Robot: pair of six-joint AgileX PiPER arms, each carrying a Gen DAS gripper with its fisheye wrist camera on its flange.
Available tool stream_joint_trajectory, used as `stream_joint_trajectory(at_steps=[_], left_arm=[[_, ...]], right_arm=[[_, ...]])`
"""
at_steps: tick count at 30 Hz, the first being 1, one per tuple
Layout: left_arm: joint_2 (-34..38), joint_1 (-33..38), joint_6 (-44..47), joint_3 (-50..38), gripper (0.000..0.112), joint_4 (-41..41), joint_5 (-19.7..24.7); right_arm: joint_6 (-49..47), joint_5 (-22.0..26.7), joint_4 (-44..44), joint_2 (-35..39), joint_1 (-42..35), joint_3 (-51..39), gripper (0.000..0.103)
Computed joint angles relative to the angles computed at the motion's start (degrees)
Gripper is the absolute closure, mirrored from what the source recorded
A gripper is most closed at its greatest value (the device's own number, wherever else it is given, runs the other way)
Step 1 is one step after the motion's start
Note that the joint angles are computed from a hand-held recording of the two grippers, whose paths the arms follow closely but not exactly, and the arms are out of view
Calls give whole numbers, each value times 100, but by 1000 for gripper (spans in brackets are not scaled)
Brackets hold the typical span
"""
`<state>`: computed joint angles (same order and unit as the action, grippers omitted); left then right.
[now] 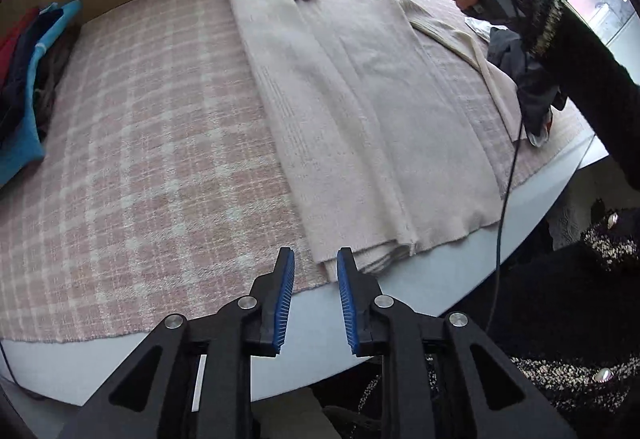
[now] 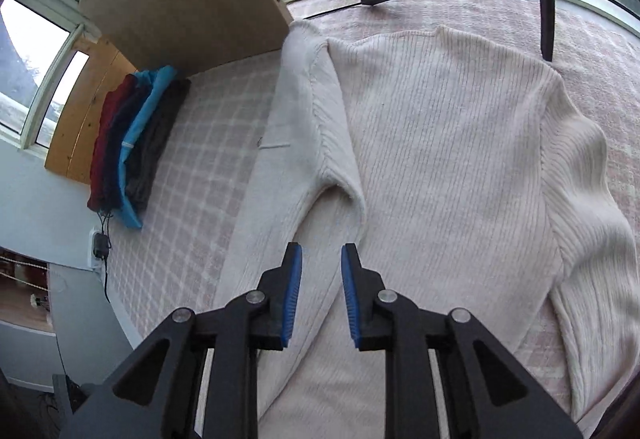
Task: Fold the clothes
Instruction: 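Open both grippers and lift them away from the folded cardigan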
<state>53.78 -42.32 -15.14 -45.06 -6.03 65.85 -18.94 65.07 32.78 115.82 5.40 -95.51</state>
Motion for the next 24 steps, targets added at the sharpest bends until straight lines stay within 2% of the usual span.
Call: stream_joint_trajectory(at_steps=[1,3,5,7,9,10,11,12,15,17,19,21,24], left_arm=[[99,-27,50,23,91,5,-81],[511,-530,-276,49,91,288,-541],[659,-616,-74,35,91,152,-869],[826,-476,474,66,91,-351,-1204],[1252,-491,1074,111,90,-908,-1557],[1481,-522,1360,114,90,-1163,-1704],[1764,-647,1452,87,90,-1189,-1747],[1963,-897,1331,33,90,-1008,-1845],[1810,-1149,1186,-257,89,-735,-1457],[1619,-1219,978,-399,88,-541,-1309],[1645,-1281,847,-615,87,-393,-1191],[1753,-1356,842,-787,86,-343,-1189],[2190,-1565,827,-1099,86,-272,-1324]], right_arm=[[-194,-23,112,-175,50,383,83],[-535,-174,450,-556,183,1244,83],[-956,-431,895,-910,406,2056,83],[-1372,-748,1354,-1111,679,2663,83],[-1363,-971,1287,-1056,985,2898,83],[-1239,-1002,1113,-1100,981,2999,86],[-1112,-1031,936,-1141,979,3098,93],[-1074,-1070,835,-1205,942,3236,94],[-1159,-844,869,-2059,34,3583,89],[-1258,-676,794,-2623,-884,3702,80],[-1203,-841,285,-3155,-1676,3891,71],[-1155,-927,-336,-3371,-2464,3932,71],[-1406,-691,-835,-3281,-3551,3877,71]])
